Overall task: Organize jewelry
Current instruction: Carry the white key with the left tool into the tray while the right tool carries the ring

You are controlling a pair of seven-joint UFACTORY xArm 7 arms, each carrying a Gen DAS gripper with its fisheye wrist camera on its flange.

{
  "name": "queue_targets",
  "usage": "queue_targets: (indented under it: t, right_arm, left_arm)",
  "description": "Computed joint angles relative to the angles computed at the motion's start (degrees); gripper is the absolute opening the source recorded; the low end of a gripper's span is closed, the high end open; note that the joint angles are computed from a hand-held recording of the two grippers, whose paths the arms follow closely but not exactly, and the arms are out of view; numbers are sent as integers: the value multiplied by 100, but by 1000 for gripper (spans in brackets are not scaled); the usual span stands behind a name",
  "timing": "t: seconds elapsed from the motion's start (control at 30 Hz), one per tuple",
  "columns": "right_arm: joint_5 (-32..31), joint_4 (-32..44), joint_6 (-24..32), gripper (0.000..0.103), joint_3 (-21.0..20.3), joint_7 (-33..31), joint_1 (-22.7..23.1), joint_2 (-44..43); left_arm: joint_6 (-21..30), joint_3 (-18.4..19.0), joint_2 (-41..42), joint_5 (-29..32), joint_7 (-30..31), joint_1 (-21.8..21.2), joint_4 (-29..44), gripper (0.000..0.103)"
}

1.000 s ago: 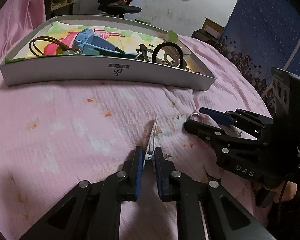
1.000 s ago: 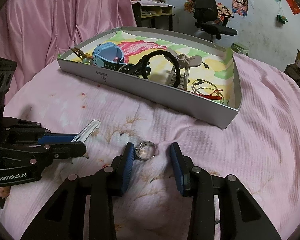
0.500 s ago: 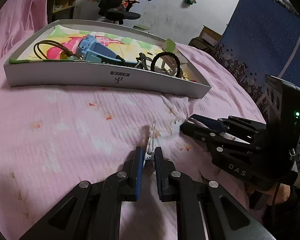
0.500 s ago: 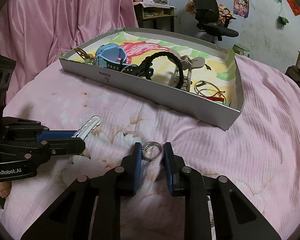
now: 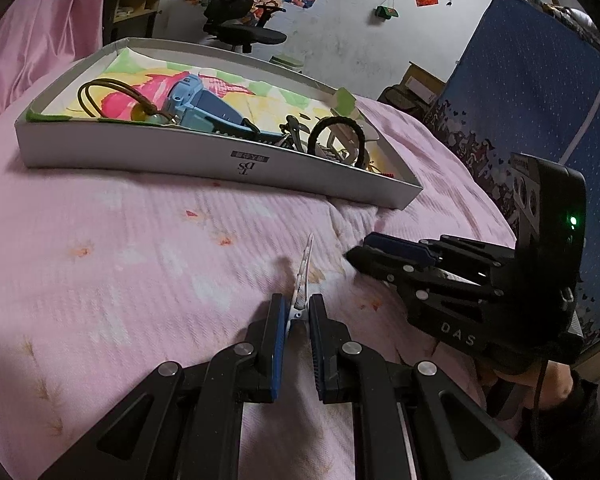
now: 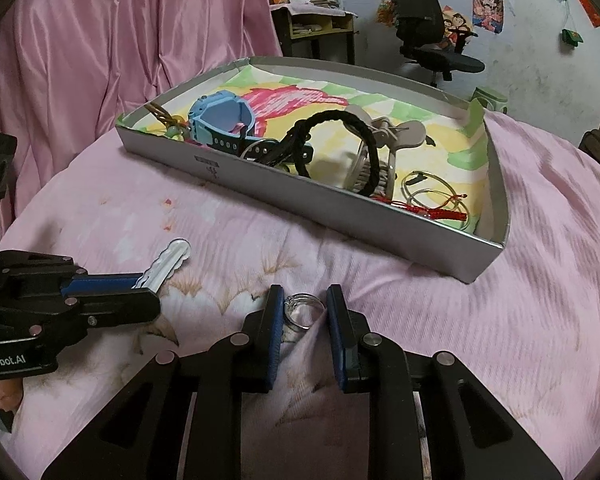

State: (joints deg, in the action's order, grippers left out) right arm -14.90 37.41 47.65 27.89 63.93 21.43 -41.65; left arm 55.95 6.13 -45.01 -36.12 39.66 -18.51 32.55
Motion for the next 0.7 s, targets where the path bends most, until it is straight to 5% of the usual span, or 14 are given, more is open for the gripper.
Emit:
queue_targets:
  t: [0.27,0.7]
  right_arm:
    - [117,459,724,19,-61,-674,298,343]
    - [-1,342,456,18,5,-647,202,256]
  left_arm:
    - [52,20,100,-61,29,23,52,12]
    - [-155,56,29,-269,-14,37,51,12]
